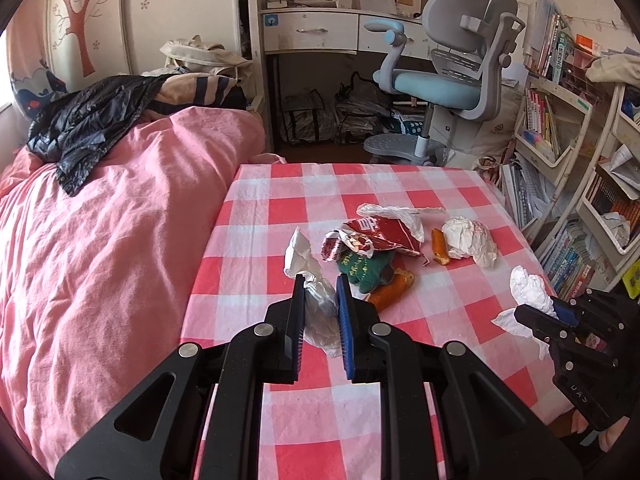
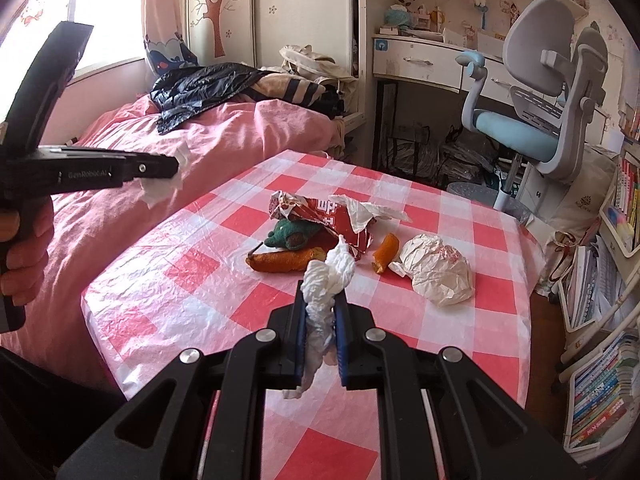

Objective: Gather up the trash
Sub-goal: 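Carry both tissues over the yellow bin and open both tools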

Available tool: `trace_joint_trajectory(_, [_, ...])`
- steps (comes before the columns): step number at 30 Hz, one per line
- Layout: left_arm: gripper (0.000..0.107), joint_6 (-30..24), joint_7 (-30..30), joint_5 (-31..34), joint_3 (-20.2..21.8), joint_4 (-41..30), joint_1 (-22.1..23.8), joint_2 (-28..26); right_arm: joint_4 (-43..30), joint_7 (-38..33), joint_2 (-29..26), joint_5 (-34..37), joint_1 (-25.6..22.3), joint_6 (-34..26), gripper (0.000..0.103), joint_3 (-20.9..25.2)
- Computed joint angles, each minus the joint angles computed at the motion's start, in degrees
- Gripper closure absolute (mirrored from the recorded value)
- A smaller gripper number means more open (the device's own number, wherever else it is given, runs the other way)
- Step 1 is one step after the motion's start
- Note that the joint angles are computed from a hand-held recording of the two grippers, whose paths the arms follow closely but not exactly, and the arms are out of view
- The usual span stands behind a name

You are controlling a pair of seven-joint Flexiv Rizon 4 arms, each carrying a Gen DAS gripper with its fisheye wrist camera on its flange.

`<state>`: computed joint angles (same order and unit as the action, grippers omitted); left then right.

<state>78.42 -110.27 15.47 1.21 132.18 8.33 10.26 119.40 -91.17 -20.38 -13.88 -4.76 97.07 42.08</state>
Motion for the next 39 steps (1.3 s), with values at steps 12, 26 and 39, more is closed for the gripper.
trace_joint_trajectory(12, [0.093, 5.6, 7.5, -9.2, -1.8, -2.9, -8.4, -8.0, 2.3, -0.4, -2.9, -4.8, -23.9, 2.2, 0.09, 18.0])
trace_joint_trajectory(26, [0.093, -0.5, 6.7, -3.9, -2.9, -20.4, -23.4, -24.0, 12.2, 6.9, -2.7, -9.5, -31.7, 3.1, 0.089, 2.1])
trace_joint_trajectory(39, [0.092, -5.4, 16.6, -12.1, -7.0, -35.7, -31.8, -40.2, 13.0, 9.5, -6.3, -9.1, -32.8, 4.2, 0.064, -4.7])
